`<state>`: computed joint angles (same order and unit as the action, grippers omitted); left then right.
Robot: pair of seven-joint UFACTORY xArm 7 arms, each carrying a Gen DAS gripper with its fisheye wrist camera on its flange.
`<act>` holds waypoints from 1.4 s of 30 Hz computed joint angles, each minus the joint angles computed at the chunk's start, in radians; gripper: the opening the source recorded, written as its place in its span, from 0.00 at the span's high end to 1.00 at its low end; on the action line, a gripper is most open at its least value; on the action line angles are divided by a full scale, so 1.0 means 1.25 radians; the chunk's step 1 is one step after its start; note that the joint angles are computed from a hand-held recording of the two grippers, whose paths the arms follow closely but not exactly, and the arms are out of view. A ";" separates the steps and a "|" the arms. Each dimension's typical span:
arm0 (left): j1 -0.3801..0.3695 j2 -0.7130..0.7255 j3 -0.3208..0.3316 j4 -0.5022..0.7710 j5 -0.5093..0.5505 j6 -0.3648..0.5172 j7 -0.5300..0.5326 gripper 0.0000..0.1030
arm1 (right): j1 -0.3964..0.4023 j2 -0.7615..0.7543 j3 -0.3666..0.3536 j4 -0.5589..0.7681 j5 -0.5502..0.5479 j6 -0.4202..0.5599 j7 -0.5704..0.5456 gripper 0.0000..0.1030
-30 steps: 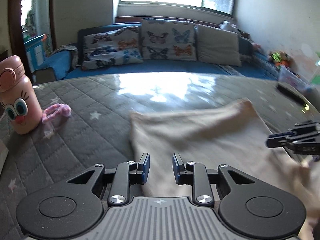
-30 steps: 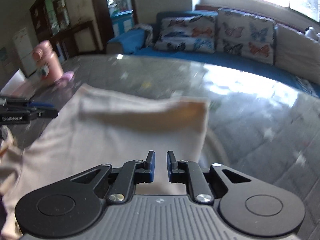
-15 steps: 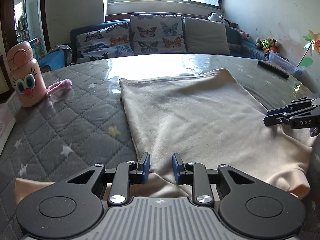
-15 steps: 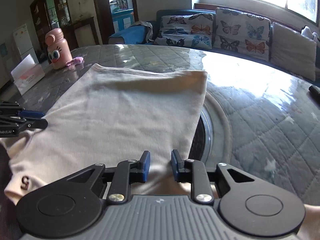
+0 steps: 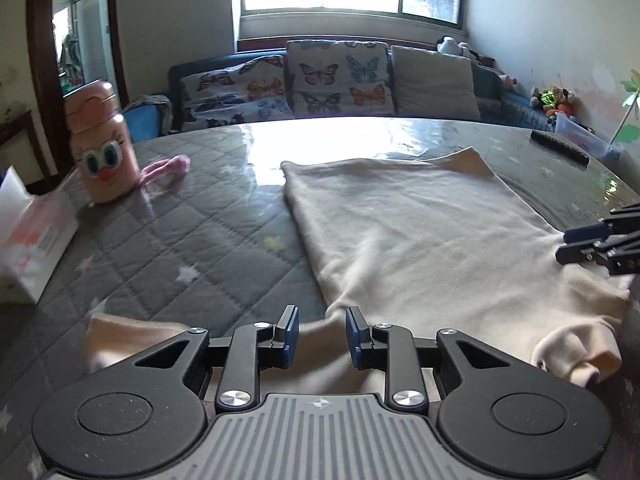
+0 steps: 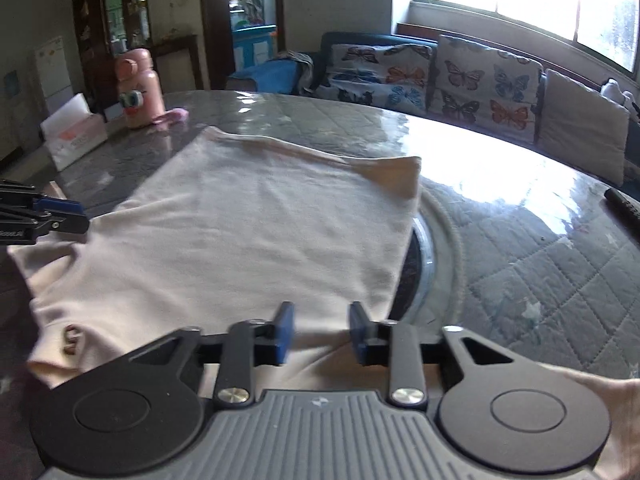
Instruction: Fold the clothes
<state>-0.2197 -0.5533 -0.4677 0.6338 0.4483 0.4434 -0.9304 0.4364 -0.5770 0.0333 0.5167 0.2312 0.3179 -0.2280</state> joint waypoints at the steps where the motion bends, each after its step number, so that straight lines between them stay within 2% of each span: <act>1: -0.006 -0.018 0.001 -0.012 -0.007 0.009 -0.006 0.70 | 0.009 -0.011 0.000 -0.005 0.003 0.006 -0.003 0.65; 3: -0.016 -0.059 0.002 -0.036 -0.021 0.029 -0.022 0.68 | 0.026 -0.030 0.000 -0.013 0.010 0.019 -0.008 0.64; 8: -0.026 -0.172 -0.013 -0.088 -0.049 0.099 -0.062 0.54 | 0.069 -0.052 0.003 -0.020 0.030 0.033 -0.020 0.58; 13: -0.024 -0.230 -0.021 -0.110 -0.061 0.172 -0.074 0.53 | 0.132 -0.034 0.003 -0.010 0.063 0.009 -0.043 0.50; 19: 0.001 -0.235 -0.045 -0.113 -0.027 0.194 -0.081 0.48 | 0.198 -0.003 0.018 0.003 0.089 -0.003 -0.070 0.47; 24: 0.013 -0.243 -0.045 -0.124 -0.007 0.218 -0.095 0.48 | 0.187 -0.027 0.058 -0.018 0.058 0.011 -0.063 0.47; 27: 0.005 -0.260 -0.035 -0.136 -0.009 0.230 -0.102 0.48 | 0.181 -0.038 0.059 -0.012 0.046 0.026 -0.055 0.46; 32: -0.009 -0.274 -0.034 -0.140 -0.005 0.214 -0.093 0.48 | 0.189 -0.005 0.053 0.008 0.053 0.002 -0.048 0.45; 36: 0.010 -0.233 -0.051 -0.116 0.018 0.203 -0.071 0.48 | 0.201 0.020 0.051 0.017 0.063 -0.003 -0.051 0.44; 42: 0.051 -0.198 -0.085 -0.097 0.077 0.245 -0.091 0.48 | 0.205 0.024 0.050 0.015 0.074 -0.002 -0.052 0.41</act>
<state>-0.1561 -0.8012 -0.5739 0.5128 0.5447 0.7502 -1.0437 0.6929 -0.5473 0.0953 0.5359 0.3237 0.3158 -0.2931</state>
